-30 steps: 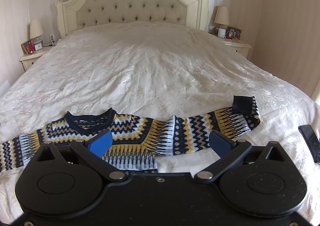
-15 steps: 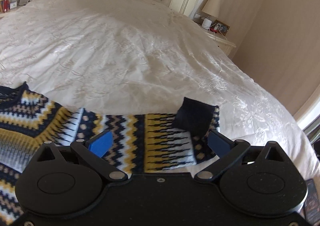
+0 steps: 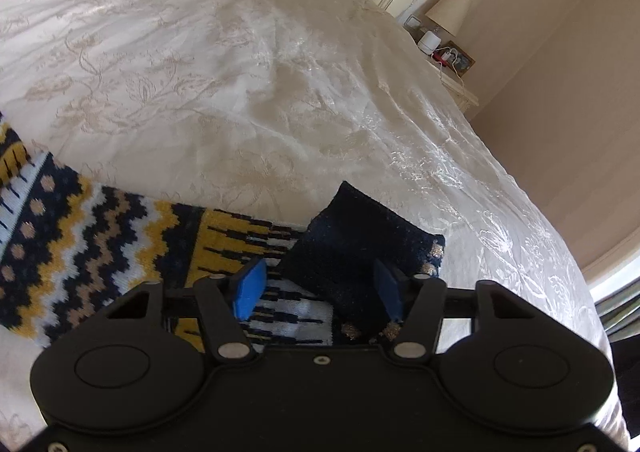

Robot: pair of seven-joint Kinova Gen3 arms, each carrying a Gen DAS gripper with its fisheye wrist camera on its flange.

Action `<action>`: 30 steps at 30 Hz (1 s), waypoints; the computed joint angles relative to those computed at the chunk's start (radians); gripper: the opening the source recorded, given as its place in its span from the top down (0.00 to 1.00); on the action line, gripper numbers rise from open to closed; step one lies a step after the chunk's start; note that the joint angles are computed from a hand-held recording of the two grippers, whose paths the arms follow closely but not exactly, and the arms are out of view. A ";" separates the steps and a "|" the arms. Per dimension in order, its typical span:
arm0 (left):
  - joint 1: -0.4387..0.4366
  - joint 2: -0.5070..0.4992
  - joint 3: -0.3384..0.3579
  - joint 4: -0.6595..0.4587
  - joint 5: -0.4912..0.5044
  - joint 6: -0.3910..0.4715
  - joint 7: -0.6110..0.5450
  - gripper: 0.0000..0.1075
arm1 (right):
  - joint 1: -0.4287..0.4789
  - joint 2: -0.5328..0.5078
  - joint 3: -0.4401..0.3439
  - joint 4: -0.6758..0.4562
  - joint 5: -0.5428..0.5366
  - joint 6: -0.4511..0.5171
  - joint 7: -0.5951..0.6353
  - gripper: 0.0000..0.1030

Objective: Fold small clothes
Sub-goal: 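Grasp the navy sleeve cuff with the right gripper and lift it, then fold the held sleeve across the sweater body and release it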

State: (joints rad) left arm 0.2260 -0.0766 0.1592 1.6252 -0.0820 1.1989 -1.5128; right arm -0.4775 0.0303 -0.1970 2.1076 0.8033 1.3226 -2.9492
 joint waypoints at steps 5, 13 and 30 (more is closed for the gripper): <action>-0.001 0.004 -0.003 -0.002 0.004 0.011 0.001 0.18 | 0.001 -0.029 -0.003 0.045 0.030 -0.036 0.009 0.47; -0.030 0.006 -0.040 0.014 0.056 -0.010 -0.104 0.21 | 0.114 -0.212 -0.016 0.050 -0.045 -0.131 -0.064 0.86; -0.307 0.114 -0.203 -0.038 0.320 -0.025 -0.582 0.25 | -0.019 -0.085 -0.272 -0.426 0.054 -0.030 -0.214 0.86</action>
State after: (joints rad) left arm -0.0809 0.0373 -0.0440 1.5875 0.2385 1.1743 -2.0945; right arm -0.4967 -0.0543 -0.4689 1.6819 0.8570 1.2929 -3.1635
